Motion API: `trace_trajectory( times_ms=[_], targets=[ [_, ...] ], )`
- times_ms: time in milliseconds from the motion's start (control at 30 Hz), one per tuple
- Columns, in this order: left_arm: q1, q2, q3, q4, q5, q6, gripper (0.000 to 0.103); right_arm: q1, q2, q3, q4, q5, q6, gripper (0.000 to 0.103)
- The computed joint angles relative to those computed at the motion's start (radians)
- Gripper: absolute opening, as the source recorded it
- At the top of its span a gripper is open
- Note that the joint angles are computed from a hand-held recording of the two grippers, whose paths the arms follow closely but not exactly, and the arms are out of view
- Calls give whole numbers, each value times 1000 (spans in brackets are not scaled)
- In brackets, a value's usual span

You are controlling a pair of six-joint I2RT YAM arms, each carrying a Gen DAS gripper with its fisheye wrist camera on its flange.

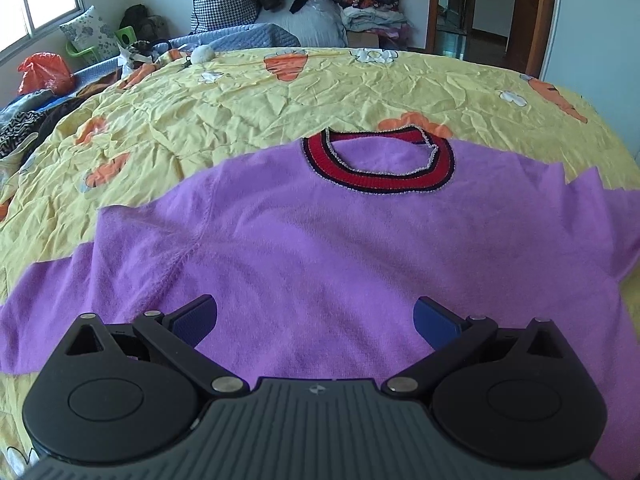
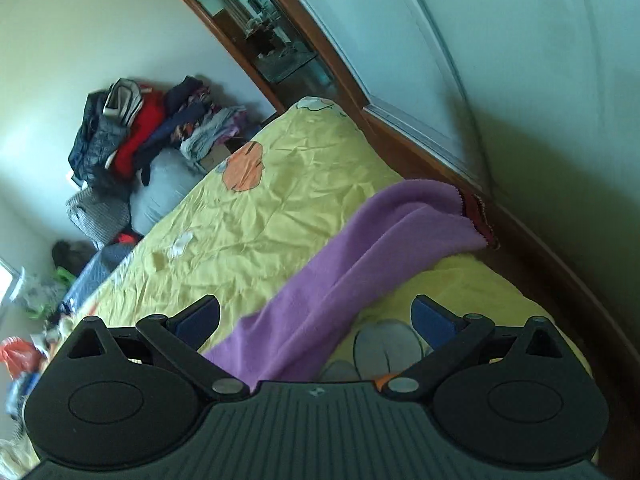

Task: Fold small clothes
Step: 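Grasp the red cuff of the sleeve nearest the right gripper, then carry the sleeve across the sweater body with the right gripper and release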

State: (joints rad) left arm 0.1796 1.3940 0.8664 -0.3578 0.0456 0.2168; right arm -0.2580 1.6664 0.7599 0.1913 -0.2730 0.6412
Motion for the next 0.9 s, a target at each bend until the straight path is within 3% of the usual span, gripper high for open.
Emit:
trace_trajectory(
  times_ms=[33,100,133,167,200,233,267,433,533,667,767,900],
  targets=[
    [-3,-4,-2,-3,-8,-2,103,-7,27,18,-9,-21,48,102],
    [-2,-12,-10,-4,-10,-1,103,-21,56,8,45,-58,124,86],
    [0,-15,-15,-2,-10,-1,103,-22,85,31,41,-66,128,83],
    [3,-17,-18,-3,-12,-3,103,-21,107,45,42,-58,151,67],
    [7,-16,-19,-7,-12,-5,103,-32,142,60,67,-83,171,35],
    [17,-15,-18,-16,-5,-6,103,-41,169,58,109,-93,218,17],
    [28,-14,-16,-26,2,-6,103,-46,180,53,134,-87,249,5],
    [118,-27,-2,-58,64,42,103,38,54,-28,226,44,173,4],
    [182,-30,18,-72,114,77,103,170,-91,-18,156,147,38,4],
    [270,-52,23,-78,171,123,103,496,-173,93,-24,343,-187,4],
    [322,-42,26,-81,189,140,103,754,-79,205,-120,495,-293,4],
    [384,-20,43,-109,226,152,103,1033,210,425,-216,718,-363,6]
  ],
)
